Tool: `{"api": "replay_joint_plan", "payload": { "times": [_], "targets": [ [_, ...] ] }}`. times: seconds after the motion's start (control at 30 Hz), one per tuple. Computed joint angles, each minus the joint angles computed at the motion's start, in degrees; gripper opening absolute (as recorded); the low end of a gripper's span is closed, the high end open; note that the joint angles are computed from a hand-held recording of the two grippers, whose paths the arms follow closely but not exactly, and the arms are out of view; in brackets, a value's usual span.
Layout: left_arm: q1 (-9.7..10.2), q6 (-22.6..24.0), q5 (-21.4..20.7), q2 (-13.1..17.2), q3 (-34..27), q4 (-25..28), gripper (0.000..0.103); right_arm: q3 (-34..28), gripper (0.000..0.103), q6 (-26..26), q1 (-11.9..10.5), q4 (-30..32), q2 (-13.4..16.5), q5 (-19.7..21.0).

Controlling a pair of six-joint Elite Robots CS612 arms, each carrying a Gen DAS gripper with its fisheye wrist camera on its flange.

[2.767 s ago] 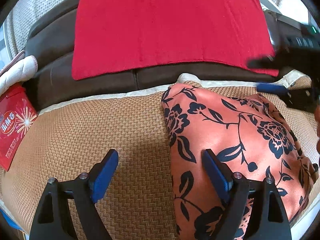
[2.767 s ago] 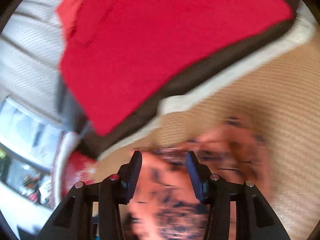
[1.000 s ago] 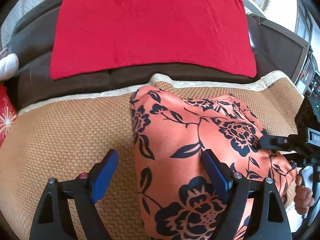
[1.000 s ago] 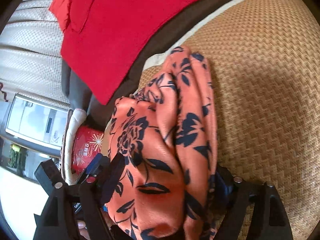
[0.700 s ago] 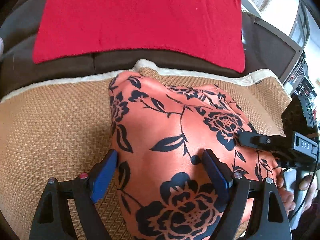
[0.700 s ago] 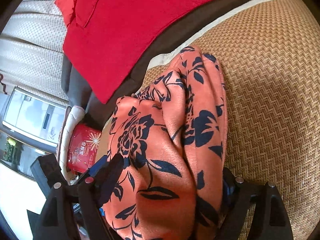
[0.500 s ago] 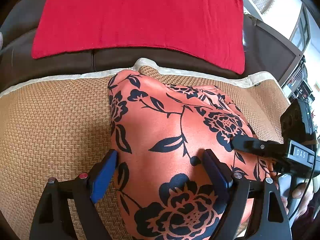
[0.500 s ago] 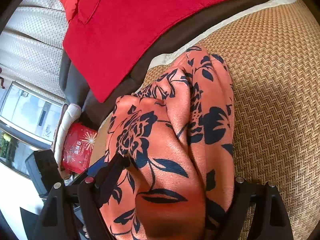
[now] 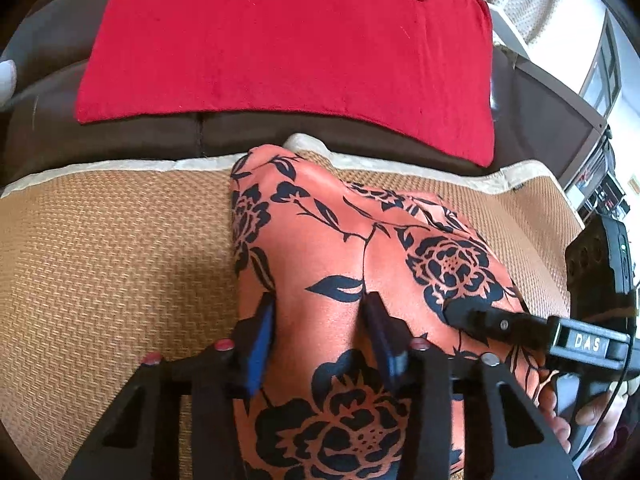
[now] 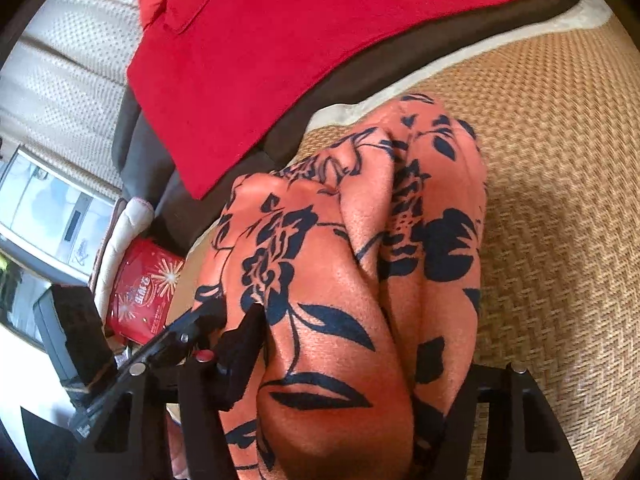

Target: Fold small clothes

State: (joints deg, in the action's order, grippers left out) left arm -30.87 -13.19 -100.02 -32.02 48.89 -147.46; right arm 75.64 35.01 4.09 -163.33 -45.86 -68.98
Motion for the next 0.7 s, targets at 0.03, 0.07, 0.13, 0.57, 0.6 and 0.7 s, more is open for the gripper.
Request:
{"api": "replay_joint_plan", "payload": {
  "times": [0.03, 0.07, 0.13, 0.57, 0.6, 0.7],
  "targets": [
    [0.03, 0.1, 0.6, -0.2, 0.3, -0.5, 0.041, -0.2, 0.064, -0.4, 0.0, 0.0, 0.1, 0.1],
    [0.05, 0.3, 1.0, -0.3, 0.5, -0.9, 0.040, -0.7, 0.063, -0.6, 0.3, -0.1, 0.3, 0.0],
    [0.10, 0.3, 1.8, -0.7, 1.2, -1.6, 0.039, -1.6, 0.062, -0.7, 0.8, -0.5, 0.8, -0.2],
    [1.42, 0.8, -1.9, -4.4, 6.9, -8.5, 0.010, -6.3, 0.054, -4.0, 3.2, -4.6, 3.1, 0.4],
    [0.88, 3.4, 1.4, -5.3, 8.4, -9.7, 0.010, -7.0, 0.053, -4.3, 3.4, -4.9, 3.5, 1.3],
    [0.26, 6.2, 6.2, -6.4, 10.3, -10.4, 0.010, -9.7, 0.051, -6.4, 4.7, -1.1, 4.4, -1.2]
  ]
}}
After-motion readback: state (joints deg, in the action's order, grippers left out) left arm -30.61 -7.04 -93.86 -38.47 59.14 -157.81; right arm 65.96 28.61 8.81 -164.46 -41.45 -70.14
